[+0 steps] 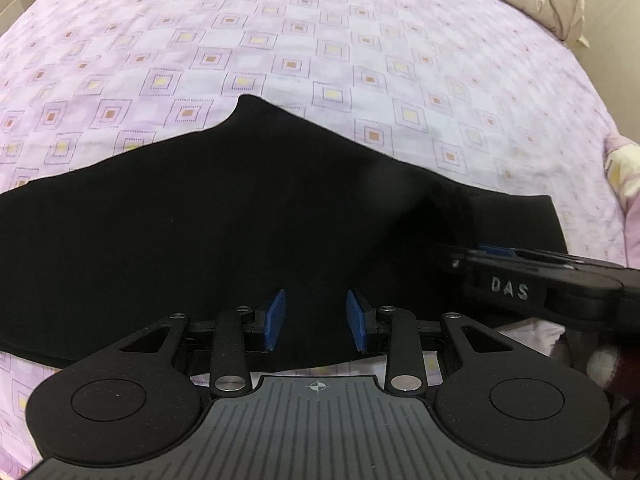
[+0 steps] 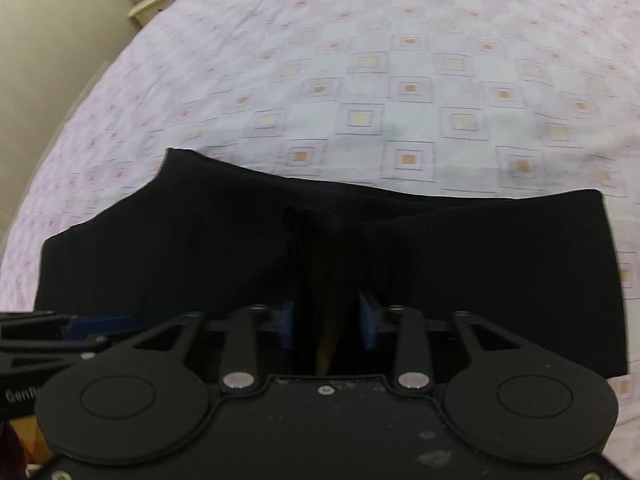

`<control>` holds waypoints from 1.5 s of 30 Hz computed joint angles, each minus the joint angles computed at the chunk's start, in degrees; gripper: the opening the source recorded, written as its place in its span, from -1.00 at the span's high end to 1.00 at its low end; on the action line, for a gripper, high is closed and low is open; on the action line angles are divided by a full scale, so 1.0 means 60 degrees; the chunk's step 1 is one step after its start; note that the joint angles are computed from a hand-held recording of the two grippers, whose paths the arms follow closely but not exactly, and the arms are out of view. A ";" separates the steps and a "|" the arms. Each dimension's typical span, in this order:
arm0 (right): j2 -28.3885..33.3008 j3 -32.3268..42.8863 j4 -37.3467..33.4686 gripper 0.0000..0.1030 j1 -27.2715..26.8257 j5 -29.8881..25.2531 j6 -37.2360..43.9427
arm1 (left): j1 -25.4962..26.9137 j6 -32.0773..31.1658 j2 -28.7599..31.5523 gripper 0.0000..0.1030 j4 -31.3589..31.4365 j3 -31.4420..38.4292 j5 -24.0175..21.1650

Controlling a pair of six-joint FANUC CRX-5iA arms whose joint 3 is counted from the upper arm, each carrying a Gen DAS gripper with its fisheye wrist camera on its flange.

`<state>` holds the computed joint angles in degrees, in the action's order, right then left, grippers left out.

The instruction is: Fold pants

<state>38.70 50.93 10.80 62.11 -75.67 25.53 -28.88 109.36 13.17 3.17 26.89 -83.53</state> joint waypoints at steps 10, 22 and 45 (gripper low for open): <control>-0.3129 -0.4185 0.1428 -0.14 0.0428 0.1812 -0.1259 | -0.0700 -0.0103 0.0823 0.36 0.0237 0.1167 0.0500; -0.4734 -0.6199 0.1423 0.85 -0.0018 0.0598 -0.2290 | -0.1271 -0.0444 0.2436 0.36 0.0342 0.2097 -0.0420; -0.4200 -0.5112 0.0257 0.78 -0.0486 0.1493 0.0715 | -0.1059 0.1808 0.0232 0.35 -0.0322 0.0175 -0.0157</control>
